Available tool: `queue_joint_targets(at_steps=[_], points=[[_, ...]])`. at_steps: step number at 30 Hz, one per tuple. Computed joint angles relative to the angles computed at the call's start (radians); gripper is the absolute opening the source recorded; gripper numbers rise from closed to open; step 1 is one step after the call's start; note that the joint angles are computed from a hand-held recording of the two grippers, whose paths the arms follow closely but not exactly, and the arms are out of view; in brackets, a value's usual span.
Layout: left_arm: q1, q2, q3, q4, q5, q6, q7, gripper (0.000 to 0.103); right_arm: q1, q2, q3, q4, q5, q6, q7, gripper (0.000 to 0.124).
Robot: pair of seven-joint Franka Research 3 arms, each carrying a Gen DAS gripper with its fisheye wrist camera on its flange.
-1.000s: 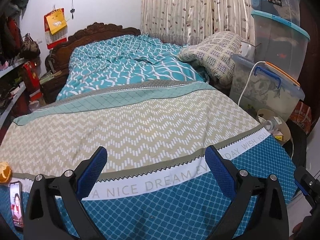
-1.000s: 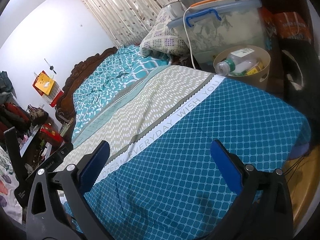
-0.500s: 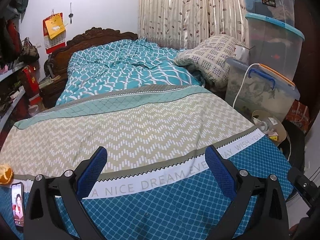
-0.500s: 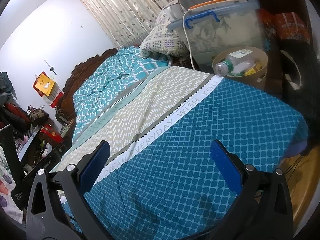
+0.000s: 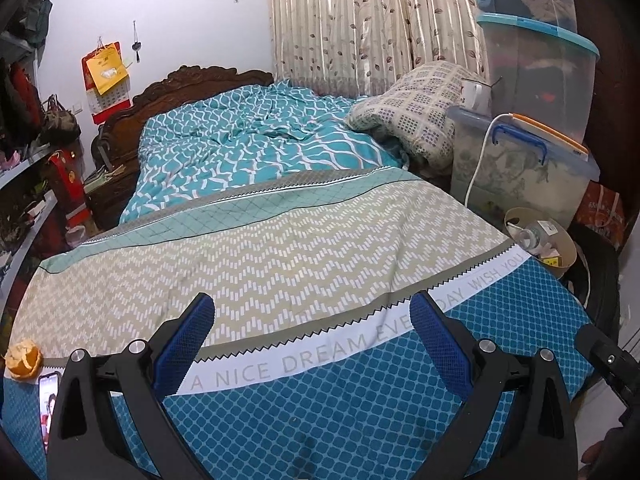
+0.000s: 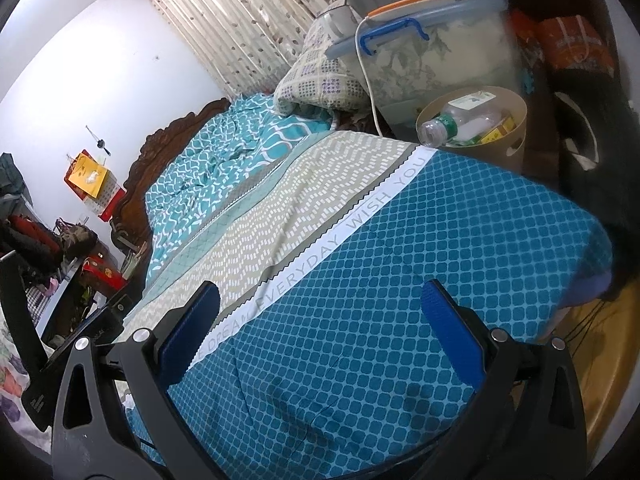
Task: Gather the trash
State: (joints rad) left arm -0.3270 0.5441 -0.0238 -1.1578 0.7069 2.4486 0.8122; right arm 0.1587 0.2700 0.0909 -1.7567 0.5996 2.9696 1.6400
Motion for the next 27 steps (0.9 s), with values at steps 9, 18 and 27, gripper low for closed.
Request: queue_joint_targets(at_steps=[9, 18, 27], points=[[0.028, 0.021, -0.039, 0.02, -0.105, -0.024, 0.09, 0.094, -0.001, 0.014, 0.0, 0.017, 0.005, -0.013, -0.003, 0.099], [0.006, 0.042, -0.017, 0.045, -0.102, -0.056, 0.105, 0.094, -0.008, 0.035, 0.003, 0.041, 0.008, -0.032, -0.007, 0.099], [0.013, 0.051, -0.018, 0.05, -0.111, -0.063, 0.108, 0.094, -0.016, 0.041, 0.014, 0.045, 0.024, -0.03, -0.026, 0.099]])
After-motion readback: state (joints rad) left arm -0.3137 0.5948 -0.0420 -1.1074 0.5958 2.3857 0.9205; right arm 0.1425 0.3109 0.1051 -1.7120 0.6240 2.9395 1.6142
